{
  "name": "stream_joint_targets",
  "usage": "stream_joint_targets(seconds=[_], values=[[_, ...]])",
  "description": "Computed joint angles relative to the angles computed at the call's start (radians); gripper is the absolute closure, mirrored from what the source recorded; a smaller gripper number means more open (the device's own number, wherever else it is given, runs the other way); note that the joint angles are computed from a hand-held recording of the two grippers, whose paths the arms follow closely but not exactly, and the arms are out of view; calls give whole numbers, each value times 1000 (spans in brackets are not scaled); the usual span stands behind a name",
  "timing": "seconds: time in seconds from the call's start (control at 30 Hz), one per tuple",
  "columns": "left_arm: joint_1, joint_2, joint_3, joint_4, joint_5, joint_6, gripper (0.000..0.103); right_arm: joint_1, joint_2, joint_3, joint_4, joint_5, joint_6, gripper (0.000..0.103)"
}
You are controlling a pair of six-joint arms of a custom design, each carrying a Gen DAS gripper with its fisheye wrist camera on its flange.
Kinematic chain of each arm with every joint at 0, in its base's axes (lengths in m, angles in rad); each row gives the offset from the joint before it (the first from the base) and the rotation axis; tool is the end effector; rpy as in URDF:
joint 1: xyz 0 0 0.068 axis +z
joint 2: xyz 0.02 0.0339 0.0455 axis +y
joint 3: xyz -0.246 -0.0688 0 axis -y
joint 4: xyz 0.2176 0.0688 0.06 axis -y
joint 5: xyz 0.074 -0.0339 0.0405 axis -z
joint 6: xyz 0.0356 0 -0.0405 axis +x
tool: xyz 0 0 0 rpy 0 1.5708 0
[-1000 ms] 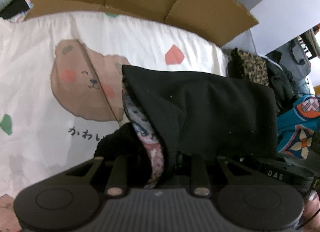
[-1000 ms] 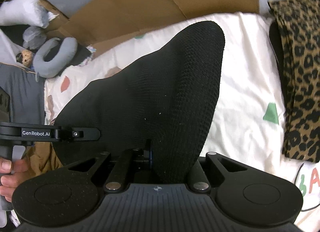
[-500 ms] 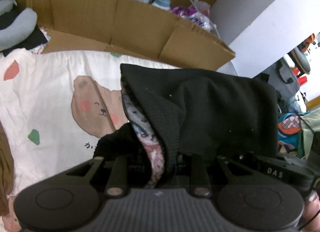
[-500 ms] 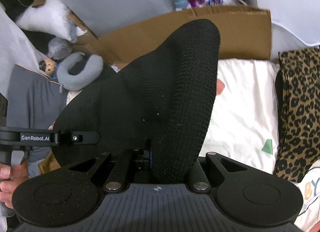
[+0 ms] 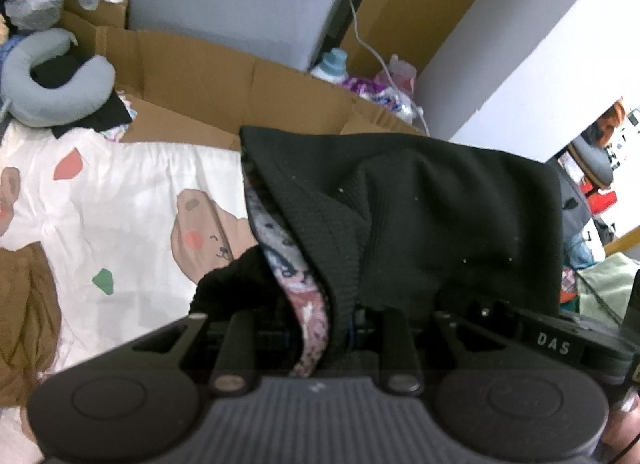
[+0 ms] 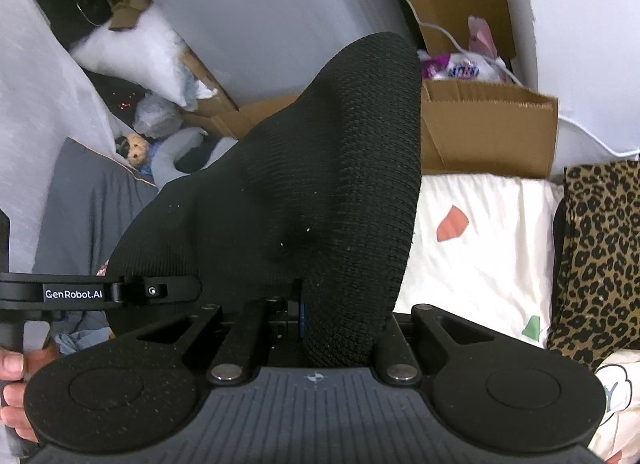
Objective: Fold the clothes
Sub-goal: 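Carry the gripped black shorts with both grippers toward the clothes pile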
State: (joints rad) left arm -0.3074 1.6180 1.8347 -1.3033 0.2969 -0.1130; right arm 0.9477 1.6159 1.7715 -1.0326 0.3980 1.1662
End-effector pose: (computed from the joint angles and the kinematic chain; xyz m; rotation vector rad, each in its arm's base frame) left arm 0.2652 -0.0951 0.3690 0.3588 2.6590 -0.5303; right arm 0.1892 0.2397 0.3701 0.4386 2.3826 0.5212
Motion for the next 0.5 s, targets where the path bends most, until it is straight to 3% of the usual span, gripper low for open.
stream_joint_targets(seconds=[0.3,0.5], values=[[-12,5,202,-122,-28,-58,78,43,145,405,-258,70,-1,94],[-20,33,337,-214,-27,-114,78,65,321,836,-519,103,10,94]])
